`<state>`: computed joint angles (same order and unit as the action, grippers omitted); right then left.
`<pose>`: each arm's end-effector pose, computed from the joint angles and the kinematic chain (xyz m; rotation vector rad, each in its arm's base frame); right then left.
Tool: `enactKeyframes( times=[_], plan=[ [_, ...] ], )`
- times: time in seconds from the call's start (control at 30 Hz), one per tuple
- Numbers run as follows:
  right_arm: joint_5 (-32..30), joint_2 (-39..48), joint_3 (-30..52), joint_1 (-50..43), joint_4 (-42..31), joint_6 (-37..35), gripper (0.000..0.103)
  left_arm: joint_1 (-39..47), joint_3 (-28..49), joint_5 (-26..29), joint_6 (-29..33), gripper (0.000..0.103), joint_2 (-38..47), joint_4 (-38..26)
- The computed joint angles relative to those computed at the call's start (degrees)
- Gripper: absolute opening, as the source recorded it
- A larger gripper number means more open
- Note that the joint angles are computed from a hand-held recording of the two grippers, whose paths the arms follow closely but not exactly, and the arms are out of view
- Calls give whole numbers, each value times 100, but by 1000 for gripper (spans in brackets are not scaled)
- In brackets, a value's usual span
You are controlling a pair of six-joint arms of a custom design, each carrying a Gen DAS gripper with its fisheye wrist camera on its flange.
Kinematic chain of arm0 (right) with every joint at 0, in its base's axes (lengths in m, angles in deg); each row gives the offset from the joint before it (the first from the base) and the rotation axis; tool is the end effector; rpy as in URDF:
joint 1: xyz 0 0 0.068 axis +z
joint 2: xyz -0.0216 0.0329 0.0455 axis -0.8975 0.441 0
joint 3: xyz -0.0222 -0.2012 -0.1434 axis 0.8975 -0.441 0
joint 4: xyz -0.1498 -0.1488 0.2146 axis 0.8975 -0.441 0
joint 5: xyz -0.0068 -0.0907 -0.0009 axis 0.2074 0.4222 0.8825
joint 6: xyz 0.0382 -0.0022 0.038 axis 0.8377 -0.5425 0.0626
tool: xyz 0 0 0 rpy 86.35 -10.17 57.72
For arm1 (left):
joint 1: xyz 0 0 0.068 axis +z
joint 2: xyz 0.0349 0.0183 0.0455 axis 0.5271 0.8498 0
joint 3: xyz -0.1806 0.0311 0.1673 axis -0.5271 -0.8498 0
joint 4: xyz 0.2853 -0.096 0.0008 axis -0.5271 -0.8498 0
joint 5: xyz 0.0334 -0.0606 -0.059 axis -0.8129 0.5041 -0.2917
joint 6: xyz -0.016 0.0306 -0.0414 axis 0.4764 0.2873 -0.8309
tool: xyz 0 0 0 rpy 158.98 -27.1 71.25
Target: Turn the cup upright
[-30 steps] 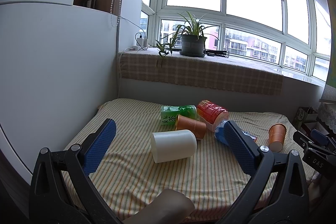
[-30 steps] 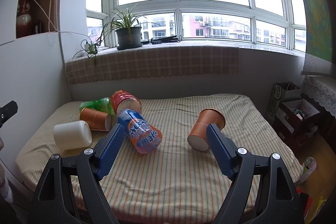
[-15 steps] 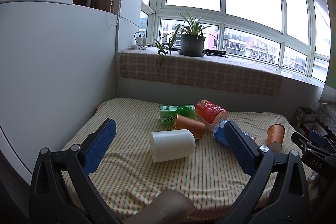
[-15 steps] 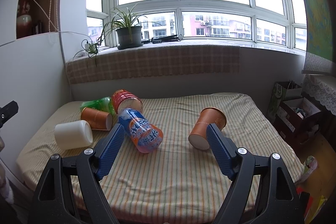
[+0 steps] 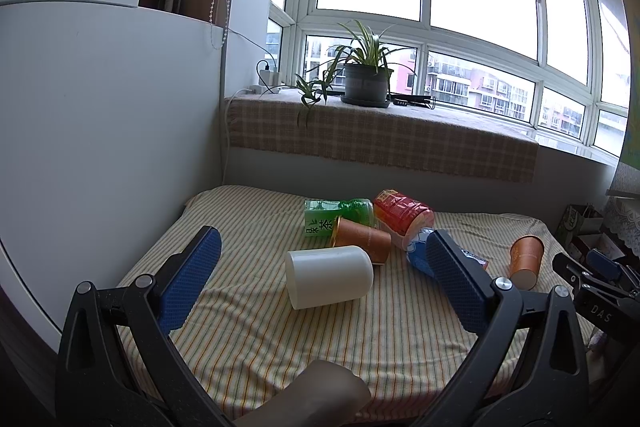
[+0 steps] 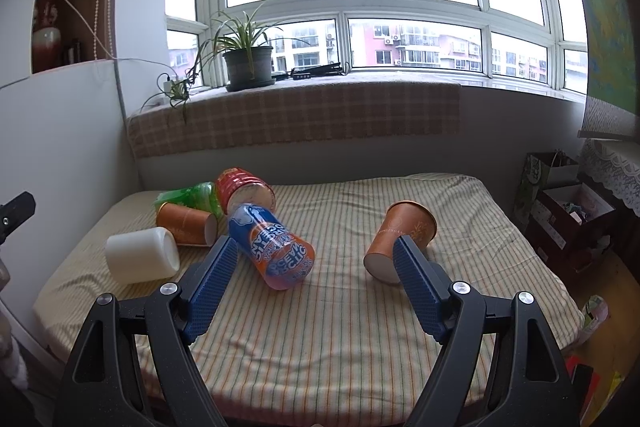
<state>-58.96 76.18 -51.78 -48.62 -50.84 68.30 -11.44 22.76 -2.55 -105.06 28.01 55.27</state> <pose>0.2184 0.0448 0.2412 0.2717 1.9804 -0.0637 0.2580 -0.2166 0.2742 0.0522 1.9109 -0.1715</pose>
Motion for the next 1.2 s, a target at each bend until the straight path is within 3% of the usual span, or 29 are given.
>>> enactKeyframes(
  times=[0.77, 1.2],
  plan=[
    [-162, 567, 230, 0, 345, -138, 80, 36, -157, -24, 5, 103, 64, 156],
    [-765, 1725, 835, -18, 917, -739, 80, 293, -194, 101, 54, 103, 265, 247]
  ],
)
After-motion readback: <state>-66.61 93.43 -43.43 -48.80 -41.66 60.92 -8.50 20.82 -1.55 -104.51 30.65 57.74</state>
